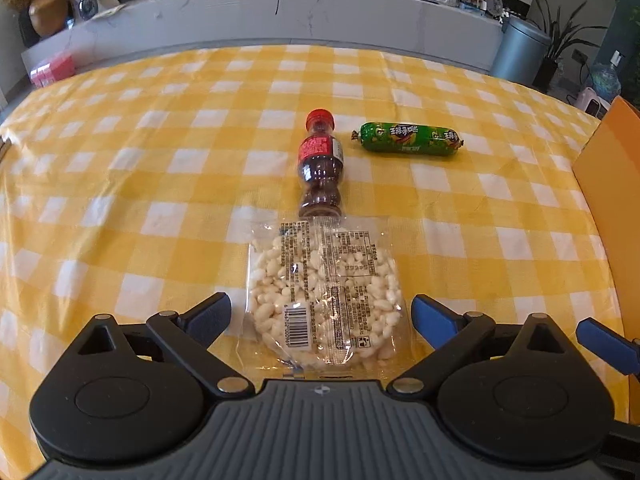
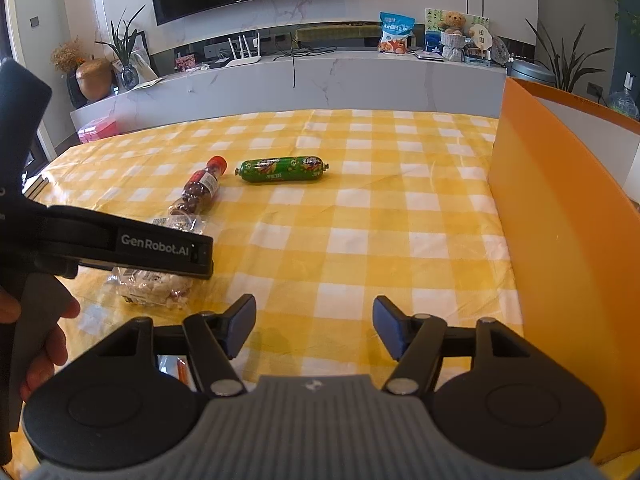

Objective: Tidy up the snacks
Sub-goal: 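Grasp the clear white-ball pack with the left tool while the right tool grasps the spicy-strip packet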

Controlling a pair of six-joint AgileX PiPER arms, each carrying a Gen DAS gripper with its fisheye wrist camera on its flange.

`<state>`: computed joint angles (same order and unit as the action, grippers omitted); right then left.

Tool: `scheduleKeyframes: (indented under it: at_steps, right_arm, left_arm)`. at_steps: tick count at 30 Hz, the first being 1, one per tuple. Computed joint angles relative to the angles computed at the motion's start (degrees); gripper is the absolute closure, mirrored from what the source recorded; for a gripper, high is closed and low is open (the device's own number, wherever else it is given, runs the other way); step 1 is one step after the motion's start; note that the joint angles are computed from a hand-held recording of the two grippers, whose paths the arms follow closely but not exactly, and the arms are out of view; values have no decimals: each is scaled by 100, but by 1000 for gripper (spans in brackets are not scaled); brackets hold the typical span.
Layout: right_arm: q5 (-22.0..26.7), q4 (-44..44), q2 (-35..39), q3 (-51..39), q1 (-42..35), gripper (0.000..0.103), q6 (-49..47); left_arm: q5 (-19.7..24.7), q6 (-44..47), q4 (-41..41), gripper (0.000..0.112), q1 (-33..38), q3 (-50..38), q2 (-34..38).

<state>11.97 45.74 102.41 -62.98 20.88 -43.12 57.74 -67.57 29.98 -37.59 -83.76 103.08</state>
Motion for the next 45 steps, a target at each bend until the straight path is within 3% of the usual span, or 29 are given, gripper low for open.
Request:
scheduleKeyframes:
  at_steps: [7,8,15,18,22,29,34,37,42,45]
  right_arm:
    - [63,-163,56,-52,-33,36,196]
    - [72,-151,56,-51,-33,36,177]
    - [316,-242,23,-107,-96,35,174]
    - [727,-337,-21,-234,-180,35,-33]
    - [1683,-444,-52,-509,-360,35,-377]
    - [3057,-891,75,-1024,-426,34,-1223]
    - [3941,-1241,380,-1704,-452,26,-1563]
    - [4166,-1490,525,-1918,-395,16,-1801]
    - [4400,-1797,806,-2191,-340,17,-1997]
    - [4255,-1891,845,-2163,-337,18,-1823]
  left_arm:
    - [162,68,143,10,-94,-118,102]
    - [135,58,166,20,-99,-91,65]
    - [140,111,105,20,-118,21,-145]
    - [221,297,45,20,-190,-103,-266]
    - [302,380,-153,20,-285,-132,-550]
    - [490,-12,-172,21,-628,167,-1085]
    - [580,-328,-87,21,-892,358,-1368]
    - [610,-476,-59,21,-964,504,-1511]
    - [562,-733,-1,20,-1045,718,-1719]
    - [492,-802,31,20,-1045,808,-1772]
